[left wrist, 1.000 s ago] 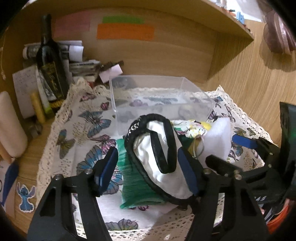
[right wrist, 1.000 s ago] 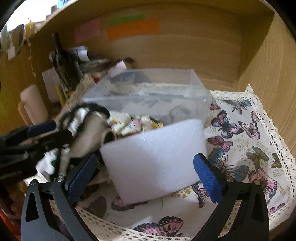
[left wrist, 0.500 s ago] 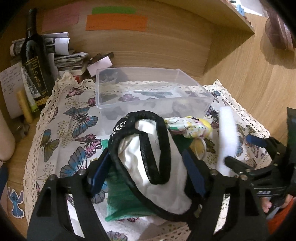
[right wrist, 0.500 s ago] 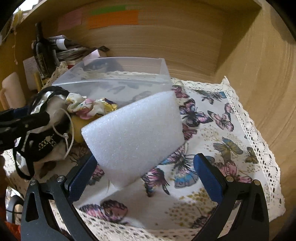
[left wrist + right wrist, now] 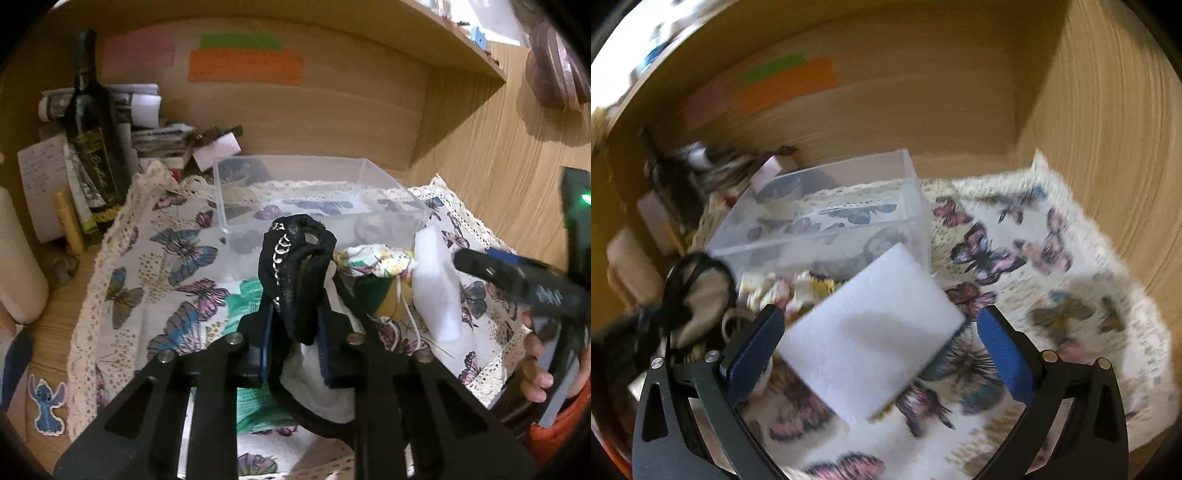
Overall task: Organize soft objects
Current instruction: 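Lower the bra into the clear box with the left tool while the right tool drops the foam block in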
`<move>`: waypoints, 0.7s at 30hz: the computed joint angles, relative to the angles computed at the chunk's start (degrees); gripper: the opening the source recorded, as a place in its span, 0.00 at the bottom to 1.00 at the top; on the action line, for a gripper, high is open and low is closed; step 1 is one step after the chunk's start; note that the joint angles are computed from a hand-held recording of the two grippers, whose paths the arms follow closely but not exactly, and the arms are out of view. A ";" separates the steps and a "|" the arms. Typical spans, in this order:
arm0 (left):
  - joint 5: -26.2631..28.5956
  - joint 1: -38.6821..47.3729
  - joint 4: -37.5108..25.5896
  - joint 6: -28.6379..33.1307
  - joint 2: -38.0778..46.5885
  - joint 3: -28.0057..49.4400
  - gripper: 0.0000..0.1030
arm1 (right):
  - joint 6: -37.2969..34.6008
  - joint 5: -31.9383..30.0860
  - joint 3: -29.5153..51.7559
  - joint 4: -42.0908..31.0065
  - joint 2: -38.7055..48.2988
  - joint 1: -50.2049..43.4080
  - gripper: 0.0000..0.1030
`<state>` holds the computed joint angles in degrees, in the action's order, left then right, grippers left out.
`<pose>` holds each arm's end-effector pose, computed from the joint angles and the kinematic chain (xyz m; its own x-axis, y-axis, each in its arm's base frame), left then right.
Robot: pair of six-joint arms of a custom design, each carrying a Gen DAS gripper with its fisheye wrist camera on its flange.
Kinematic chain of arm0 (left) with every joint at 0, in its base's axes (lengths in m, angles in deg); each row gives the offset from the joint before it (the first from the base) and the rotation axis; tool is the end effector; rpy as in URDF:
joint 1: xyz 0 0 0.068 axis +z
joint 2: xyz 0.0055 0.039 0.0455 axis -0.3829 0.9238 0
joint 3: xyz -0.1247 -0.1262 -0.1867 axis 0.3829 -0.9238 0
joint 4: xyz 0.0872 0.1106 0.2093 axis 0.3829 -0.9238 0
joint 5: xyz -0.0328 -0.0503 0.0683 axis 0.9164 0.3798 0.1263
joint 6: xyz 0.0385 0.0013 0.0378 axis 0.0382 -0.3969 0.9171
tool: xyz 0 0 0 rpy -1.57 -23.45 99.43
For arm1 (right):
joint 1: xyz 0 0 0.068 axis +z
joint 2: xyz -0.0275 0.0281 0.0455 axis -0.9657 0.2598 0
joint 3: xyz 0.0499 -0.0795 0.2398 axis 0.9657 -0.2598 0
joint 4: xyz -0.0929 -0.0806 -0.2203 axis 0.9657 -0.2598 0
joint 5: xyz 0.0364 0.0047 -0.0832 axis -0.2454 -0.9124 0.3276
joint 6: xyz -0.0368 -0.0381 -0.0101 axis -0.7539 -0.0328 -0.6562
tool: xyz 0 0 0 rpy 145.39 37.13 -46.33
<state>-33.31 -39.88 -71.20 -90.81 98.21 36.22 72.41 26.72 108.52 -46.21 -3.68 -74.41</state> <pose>0.1827 -0.0501 0.2278 -0.5791 -0.0966 -0.8095 -0.0097 0.9937 -0.1117 0.2618 0.0141 0.2639 -0.6513 -0.1120 -0.7505 -0.3251 0.9349 0.1425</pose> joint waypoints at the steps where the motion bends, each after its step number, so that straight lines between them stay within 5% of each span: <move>1: -0.84 -0.18 -0.36 0.13 -1.20 -0.19 0.19 | 2.33 -0.92 1.70 -0.32 2.60 -0.18 1.00; 7: -1.97 0.51 -2.48 1.76 -7.20 -0.55 0.18 | 8.25 4.24 4.68 0.58 10.07 2.07 1.00; 14: -1.52 1.33 -2.64 2.50 -9.62 0.18 0.18 | 7.26 -2.53 3.02 1.03 10.65 -0.14 0.90; 16: -1.70 1.16 -2.29 2.49 -9.72 0.71 0.18 | 6.92 -2.65 2.79 0.99 10.22 0.35 0.83; 21: -3.38 0.17 -2.10 2.51 -9.72 1.98 0.18 | 5.67 -2.09 2.55 1.00 8.02 1.77 0.45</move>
<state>-36.68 -39.71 -73.30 -88.31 88.49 38.19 78.08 24.62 111.07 -45.21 4.34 -72.64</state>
